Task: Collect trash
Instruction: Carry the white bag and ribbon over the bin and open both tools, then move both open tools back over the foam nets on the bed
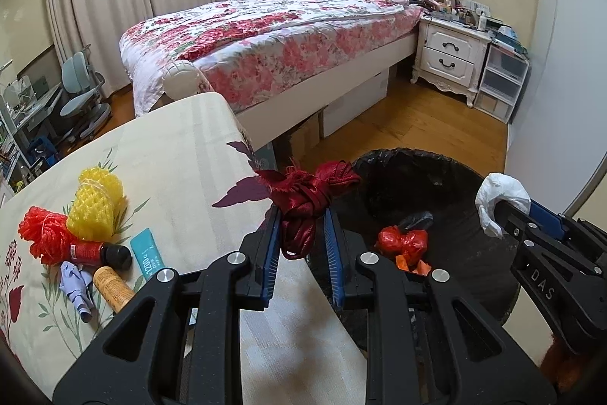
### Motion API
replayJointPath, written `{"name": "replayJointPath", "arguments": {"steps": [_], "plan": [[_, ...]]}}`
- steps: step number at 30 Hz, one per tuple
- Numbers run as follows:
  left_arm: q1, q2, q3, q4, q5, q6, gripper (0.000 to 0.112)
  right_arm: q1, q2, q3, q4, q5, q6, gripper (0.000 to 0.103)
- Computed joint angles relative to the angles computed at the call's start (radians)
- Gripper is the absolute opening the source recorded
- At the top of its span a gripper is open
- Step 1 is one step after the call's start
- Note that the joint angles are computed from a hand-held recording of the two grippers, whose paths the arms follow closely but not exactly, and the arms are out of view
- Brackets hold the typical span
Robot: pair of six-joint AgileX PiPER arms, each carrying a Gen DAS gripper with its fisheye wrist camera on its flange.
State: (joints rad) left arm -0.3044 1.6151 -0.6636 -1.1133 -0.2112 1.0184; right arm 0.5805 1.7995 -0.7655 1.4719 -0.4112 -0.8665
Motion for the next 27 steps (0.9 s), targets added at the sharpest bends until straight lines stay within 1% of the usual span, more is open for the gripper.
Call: {"name": "replayJointPath", "arguments": {"steps": [2, 3, 5, 6, 7, 8, 10, 12, 17, 21, 24, 27], "plan": [[-0.002, 0.013, -0.009, -0.012, 0.002, 0.013, 0.023, -0.009, 0.005, -0.003, -0.008, 0.002, 0.009, 0.027], [-0.004, 0.016, -0.010, -0.014, -0.001, 0.014, 0.024, -0.013, 0.007, -0.004, -0.015, 0.004, 0.017, 0.030], [-0.004, 0.016, -0.008, -0.009, -0.003, 0.009, 0.030, -0.010, 0.014, -0.009, 0.002, -0.009, 0.007, 0.035], [-0.002, 0.013, -0.007, -0.006, 0.000, 0.006, 0.037, -0.007, 0.015, -0.010, 0.012, -0.019, 0.001, 0.038], [-0.004, 0.009, -0.004, -0.007, -0.005, 0.005, 0.045, -0.005, 0.014, -0.006, 0.012, -0.026, 0.005, 0.045], [-0.006, 0.003, 0.001, -0.002, -0.012, -0.003, 0.048, -0.005, 0.011, -0.003, 0.010, -0.031, 0.011, 0.047], [-0.007, -0.008, 0.011, 0.004, -0.025, -0.011, 0.057, -0.003, 0.005, 0.003, 0.019, -0.036, 0.005, 0.048], [-0.006, -0.022, 0.017, -0.033, -0.034, 0.022, 0.063, 0.005, -0.001, 0.004, 0.036, -0.045, -0.009, 0.048], [0.030, -0.076, 0.044, -0.120, -0.039, 0.111, 0.072, 0.035, -0.018, 0.001, 0.077, -0.063, -0.041, 0.051], [0.089, -0.130, 0.076, -0.134, -0.022, 0.147, 0.073, 0.072, -0.023, -0.025, 0.121, -0.071, -0.086, 0.051], [0.160, -0.169, 0.103, -0.125, -0.009, 0.166, 0.074, 0.101, -0.017, -0.054, 0.146, -0.064, -0.114, 0.051], [0.267, -0.204, 0.122, -0.089, 0.034, 0.169, 0.074, 0.136, 0.008, -0.104, 0.189, -0.060, -0.168, 0.051]]}}
